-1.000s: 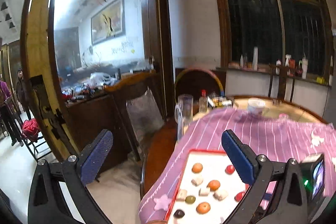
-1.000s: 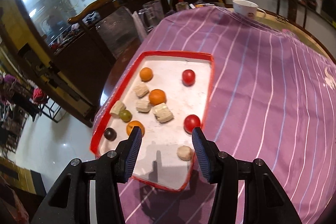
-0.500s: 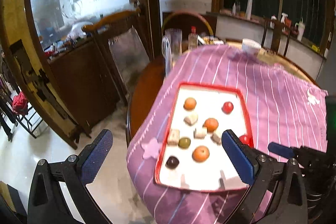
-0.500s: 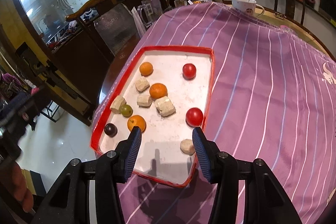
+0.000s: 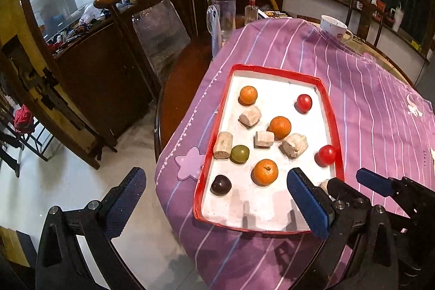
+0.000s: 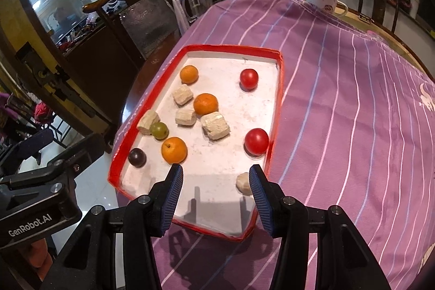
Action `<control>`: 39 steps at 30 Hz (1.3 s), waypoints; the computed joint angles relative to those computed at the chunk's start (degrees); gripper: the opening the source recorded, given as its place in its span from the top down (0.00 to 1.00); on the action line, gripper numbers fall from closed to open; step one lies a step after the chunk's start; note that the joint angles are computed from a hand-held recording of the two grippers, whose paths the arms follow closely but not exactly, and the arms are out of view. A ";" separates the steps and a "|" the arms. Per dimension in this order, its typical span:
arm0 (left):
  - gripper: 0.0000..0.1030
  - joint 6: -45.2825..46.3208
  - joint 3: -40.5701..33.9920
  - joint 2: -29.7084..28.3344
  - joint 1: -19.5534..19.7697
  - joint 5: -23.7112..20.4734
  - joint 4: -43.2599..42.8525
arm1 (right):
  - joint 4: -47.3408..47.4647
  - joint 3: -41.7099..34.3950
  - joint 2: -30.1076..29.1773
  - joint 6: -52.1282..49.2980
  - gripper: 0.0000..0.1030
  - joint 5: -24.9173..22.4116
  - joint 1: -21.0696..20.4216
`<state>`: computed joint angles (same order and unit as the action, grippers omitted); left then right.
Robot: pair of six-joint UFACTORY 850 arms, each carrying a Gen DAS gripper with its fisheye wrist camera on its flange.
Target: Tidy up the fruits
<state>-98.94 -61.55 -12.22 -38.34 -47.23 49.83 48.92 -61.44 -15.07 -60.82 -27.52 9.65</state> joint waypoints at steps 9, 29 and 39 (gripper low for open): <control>0.00 4.13 -1.03 -1.91 1.92 3.74 -3.26 | -2.84 -0.84 -1.32 3.22 0.46 0.36 -0.02; 0.00 9.80 -2.38 -4.31 4.16 7.89 -7.49 | -8.41 -2.54 -3.44 9.21 0.46 0.77 0.18; 0.00 11.64 -2.21 -4.81 5.07 9.03 -9.88 | -10.13 -2.90 -3.98 10.71 0.46 0.78 0.60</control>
